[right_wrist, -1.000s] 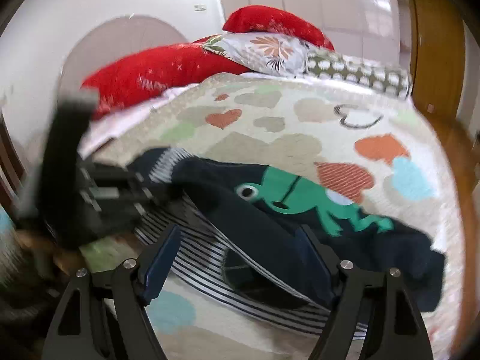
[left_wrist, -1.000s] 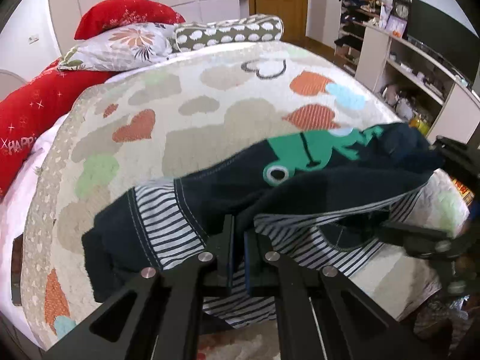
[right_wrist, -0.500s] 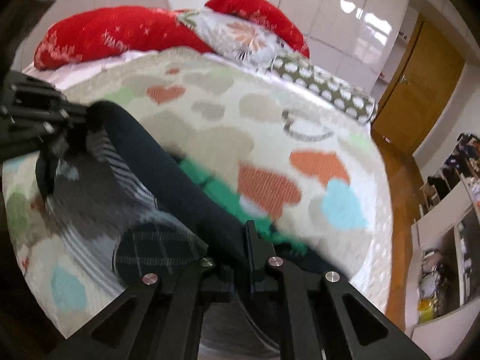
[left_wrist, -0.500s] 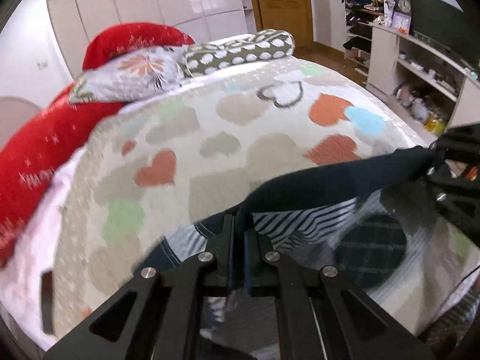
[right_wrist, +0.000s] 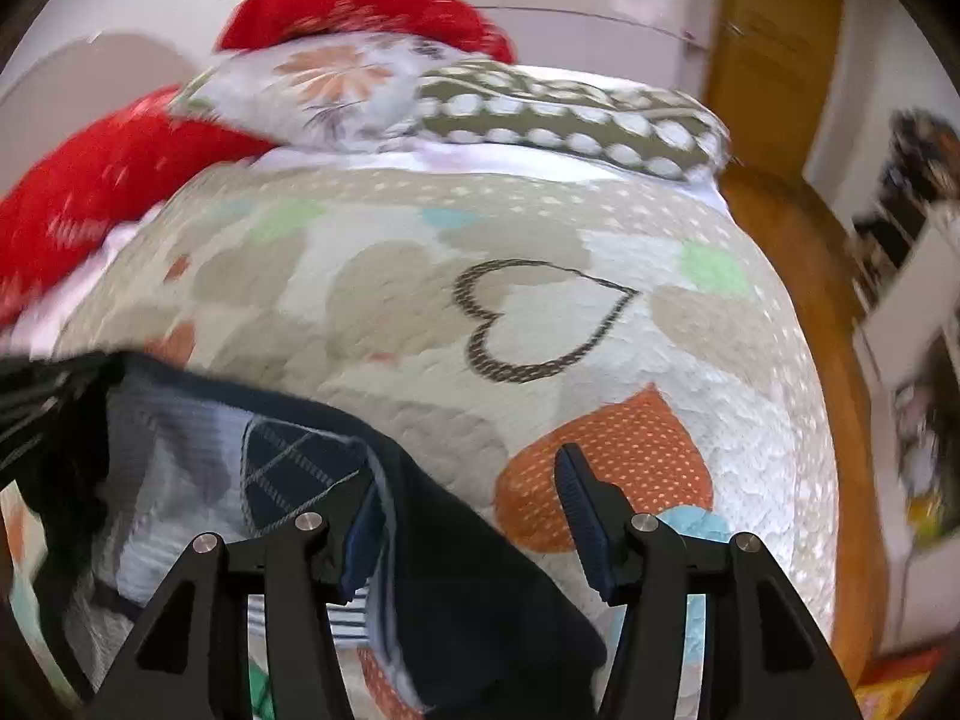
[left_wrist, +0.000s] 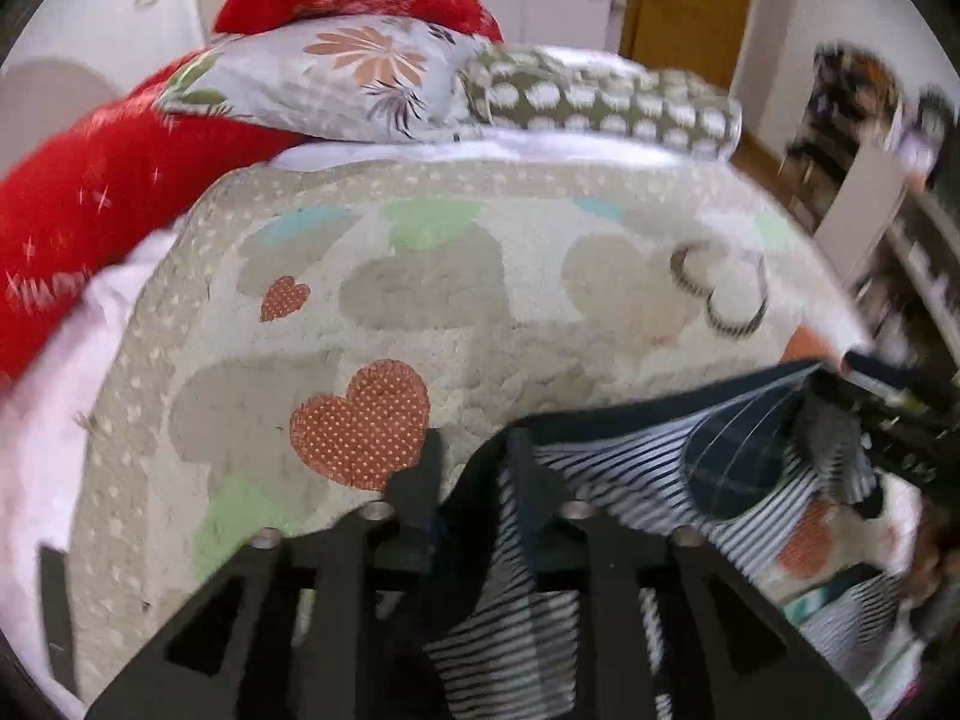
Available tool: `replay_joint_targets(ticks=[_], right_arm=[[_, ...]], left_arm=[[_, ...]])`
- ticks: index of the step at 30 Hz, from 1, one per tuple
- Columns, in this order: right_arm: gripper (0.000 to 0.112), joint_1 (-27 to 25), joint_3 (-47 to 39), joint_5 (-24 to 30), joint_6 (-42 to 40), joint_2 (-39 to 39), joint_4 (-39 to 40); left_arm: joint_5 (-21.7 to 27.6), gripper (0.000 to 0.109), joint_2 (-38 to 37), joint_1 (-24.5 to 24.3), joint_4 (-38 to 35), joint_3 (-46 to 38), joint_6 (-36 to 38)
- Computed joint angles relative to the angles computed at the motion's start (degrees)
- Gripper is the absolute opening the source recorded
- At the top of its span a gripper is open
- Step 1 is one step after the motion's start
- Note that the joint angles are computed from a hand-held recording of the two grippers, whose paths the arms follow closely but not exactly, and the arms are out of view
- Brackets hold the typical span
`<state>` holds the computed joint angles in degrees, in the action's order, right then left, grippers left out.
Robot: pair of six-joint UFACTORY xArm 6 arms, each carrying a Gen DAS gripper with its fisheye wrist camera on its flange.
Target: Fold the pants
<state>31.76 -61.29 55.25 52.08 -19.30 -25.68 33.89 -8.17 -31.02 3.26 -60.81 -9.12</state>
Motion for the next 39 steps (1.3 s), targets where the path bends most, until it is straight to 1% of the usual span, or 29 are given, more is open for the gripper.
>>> replay_joint_targets(ticks=[1,2,4,6,8,10,12,14,16,18,19,20,21,22,24,25,27,29,30,31,32,33,34,35,36,37,39], right_arm=[[0.059,-0.04,0.73,-0.7,0.92,-0.91,-0.2],[0.059,0.11,1.7,-1.17,1.73,-2.28,-0.92],[0.062,1.39,2.57,0.41,3.05,-3.94,-3.29],[0.062,3.14,3.25,2.49,3.55,-5.44,-5.42],[0.062,4.05,4.21,3.54,2.77,-6.78,-5.65],[0.062,5.29,5.74,3.71,2.33,-8.48,-6.03],[0.062,6.71,7.23,3.64,2.56,-9.79,-6.43],[0.062,8.39,9.42,2.24,1.63,-11.46,-6.02],[0.063,10.84,10.16,2.94,1.38,-11.65,-7.81],[0.063,14.52,9.26,7.95,0.69,-9.05,-14.44],[0.053,15.07,8.53,10.34,-0.34,-7.75,-15.56],[0.03,14.03,8.4,10.91,-1.42,-6.54,-14.28],[0.01,11.91,8.68,9.45,-2.26,-6.46,-10.61],[0.01,8.57,9.34,6.68,-2.6,-7.75,-4.72],[0.01,3.84,11.69,0.45,-1.97,-11.3,2.68],[0.01,0.66,13.54,-4.23,-2.46,-13.78,8.24],[0.01,-3.52,15.28,-8.36,-2.85,-16.21,14.13],[0.011,-8.04,16.67,-9.58,-1.09,-17.55,17.17],[0.013,-9.73,16.91,-8.88,0.65,-17.58,16.48],[0.016,-10.83,16.26,-6.17,3.26,-17.04,14.25],[0.025,-11.47,14.92,-1.07,6.33,-15.43,9.93],[0.028,-11.23,13.1,4.0,8.17,-13.71,6.76],[0.028,-10.96,12.46,7.19,9.24,-13.11,4.62],[0.028,-10.75,13.29,7.99,9.67,-14.48,3.62],[0.029,-10.27,14.71,7.17,10.51,-16.63,2.84],[0.032,-9.51,15.52,7.17,11.57,-18.37,1.93],[0.036,-5.87,16.64,9.24,13.98,-22.74,-0.51]], left_arm=[[-0.81,0.046,-1.33,0.73,-1.7,0.95,1.26],[-1.22,0.053,-2.7,1.36,-1.33,1.88,0.93],[-0.82,0.053,-4.68,2.05,-1.22,3.18,0.55],[0.65,0.053,-7.29,2.71,-3.76,4.98,2.17],[1.21,0.053,-10.75,2.9,-5.96,8.22,3.96],[1.31,0.054,-14.72,2.8,-8.25,12.62,6.74],[1.86,0.054,-18.39,2.67,-9.34,17.15,7.82],[2.13,0.054,-21.1,2.73,-13.14,20.73,10.76],[1.69,0.054,-23.26,2.81,-15.62,23.74,12.32],[0.61,0.054,-25.09,2.8,-17.03,26.13,12.77],[-0.13,0.054,-26.08,2.84,-17.72,27.23,12.99],[-0.78,0.054,-27.04,2.89,-18.16,28.1,13.03],[-1.25,0.054,-27.6,2.97,-18.79,28.6,13.41],[-1.59,0.054,-27.82,3.13,-19.55,28.87,14.15],[-2.21,0.054,-27.15,3.57,-19.42,28.68,14.63],[-2.49,0.054,-26.23,3.91,-18.17,28.3,13.86],[-3.0,0.054,-24.36,4.98,-17.0,27.6,12.23],[-2.98,0.054,-23.52,6.02,-18.32,27.33,12.0],[-2.88,0.054,-23.13,6.69,-18.83,27.24,11.51],[-2.77,0.054,-23.1,6.97,-18.91,27.26,11.08],[-2.54,0.054,-23.32,7.16,-19.29,27.36,10.94],[-2.21,0.054,-23.96,7.24,-19.95,27.68,11.18],[-1.86,0.054,-24.83,7.11,-20.04,28.03,11.2],[-1.71,0.054,-25.92,6.67,-18.8,28.52,10.49],[-1.71,0.054,-26.65,6.35,-17.57,28.86,9.79],[-1.68,0.054,-27.98,5.66,-14.83,29.46,8.03],[-1.5,0.054,-30.57,4.48,-11.31,30.64,5.74]])
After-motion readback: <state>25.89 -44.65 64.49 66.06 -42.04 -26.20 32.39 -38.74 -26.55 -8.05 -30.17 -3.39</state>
